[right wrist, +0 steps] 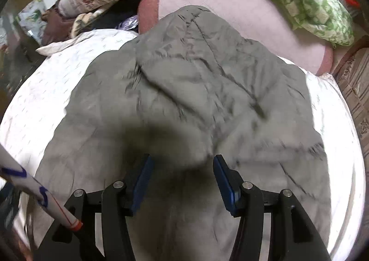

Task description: Fold large clothes

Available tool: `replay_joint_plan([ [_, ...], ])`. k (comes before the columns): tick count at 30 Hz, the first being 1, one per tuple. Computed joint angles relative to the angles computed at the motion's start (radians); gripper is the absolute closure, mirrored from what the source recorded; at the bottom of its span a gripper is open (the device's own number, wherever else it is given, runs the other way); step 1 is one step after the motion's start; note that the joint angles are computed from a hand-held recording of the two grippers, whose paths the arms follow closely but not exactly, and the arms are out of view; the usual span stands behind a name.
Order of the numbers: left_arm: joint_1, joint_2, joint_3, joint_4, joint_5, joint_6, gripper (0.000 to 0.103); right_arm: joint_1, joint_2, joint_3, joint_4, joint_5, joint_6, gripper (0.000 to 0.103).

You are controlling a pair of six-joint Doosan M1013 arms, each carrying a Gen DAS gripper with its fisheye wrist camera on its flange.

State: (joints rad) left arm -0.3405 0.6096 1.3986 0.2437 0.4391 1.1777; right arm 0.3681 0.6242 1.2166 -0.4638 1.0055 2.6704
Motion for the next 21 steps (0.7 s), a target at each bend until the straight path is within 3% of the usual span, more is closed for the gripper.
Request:
replay_joint_plan([
  [9, -0.016, -0.062, 0.072, -0.015, -0.021, 0.046, 0.037, 0.096, -0.07, 0.191, -0.04, 0.046, 0.064, 0.042],
  [15, -0.034, -0.12, 0.139, 0.05, -0.012, 0.033, 0.037, 0.129, -0.148, 0.313, -0.016, -0.033, 0.194, 0.033],
  [21, -0.042, -0.157, 0.181, 0.043, 0.007, 0.056, 0.037, 0.15, -0.2, 0.376, -0.027, -0.065, 0.288, 0.033],
])
